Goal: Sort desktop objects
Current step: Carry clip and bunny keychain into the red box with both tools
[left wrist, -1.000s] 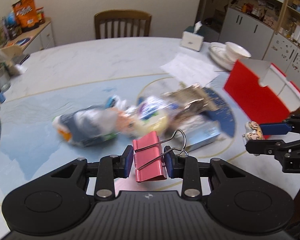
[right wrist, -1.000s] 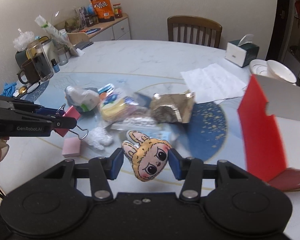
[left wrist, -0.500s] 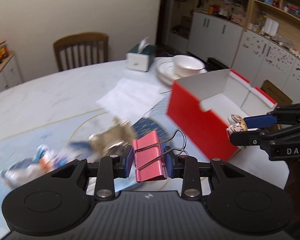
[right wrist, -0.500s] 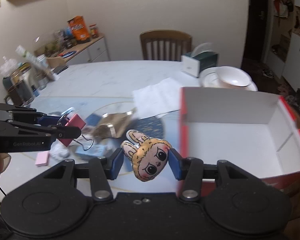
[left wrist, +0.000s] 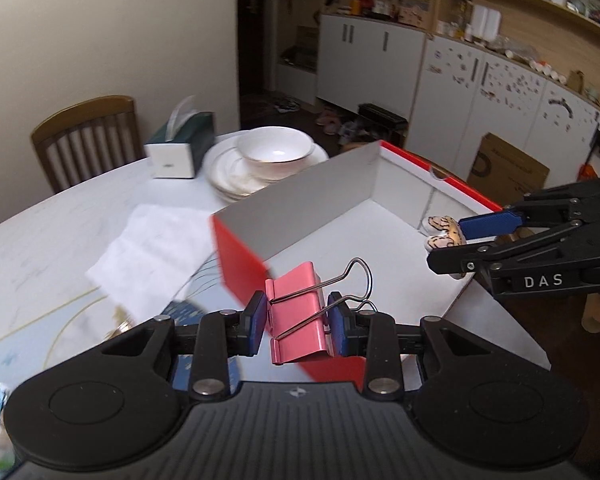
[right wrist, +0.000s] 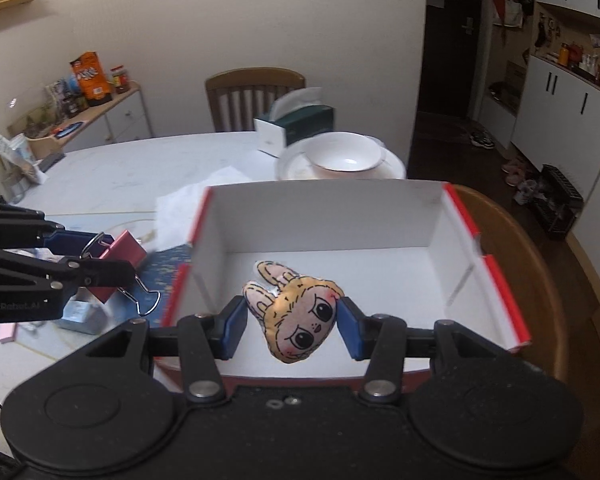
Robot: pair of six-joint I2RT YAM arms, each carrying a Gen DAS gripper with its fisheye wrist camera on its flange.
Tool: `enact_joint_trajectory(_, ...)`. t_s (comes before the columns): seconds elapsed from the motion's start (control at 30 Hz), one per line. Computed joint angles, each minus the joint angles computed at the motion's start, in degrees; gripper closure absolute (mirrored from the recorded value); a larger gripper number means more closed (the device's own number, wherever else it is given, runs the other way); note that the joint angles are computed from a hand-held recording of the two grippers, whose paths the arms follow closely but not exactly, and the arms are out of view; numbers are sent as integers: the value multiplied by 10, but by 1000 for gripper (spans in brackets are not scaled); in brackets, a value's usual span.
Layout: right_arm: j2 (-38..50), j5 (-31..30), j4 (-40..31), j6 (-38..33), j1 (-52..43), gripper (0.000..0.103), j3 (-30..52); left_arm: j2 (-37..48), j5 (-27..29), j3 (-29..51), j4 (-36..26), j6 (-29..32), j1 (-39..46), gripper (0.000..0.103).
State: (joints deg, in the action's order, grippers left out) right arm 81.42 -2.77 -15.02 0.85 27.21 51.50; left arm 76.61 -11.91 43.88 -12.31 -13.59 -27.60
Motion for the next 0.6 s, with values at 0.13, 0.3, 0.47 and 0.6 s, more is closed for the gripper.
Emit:
enact_joint_trajectory(0.13, 19, -23, -1, -34, -41, 56, 10, 77, -1, 59, 7, 13, -14, 71)
enact_joint_trajectory(0.3, 57, -35, 1, -65, -72, 56, 31, 167, 3, 137, 6, 41, -14, 71)
enact_joint_trajectory(0.47, 110, -37, -5, -97, -94, 55, 64, 254, 3, 211, -13, 67, -8, 71)
enact_joint_trajectory(0.6, 170, -49, -38, -115, -109, 56, 116, 319, 20, 272, -44, 76, 1, 71)
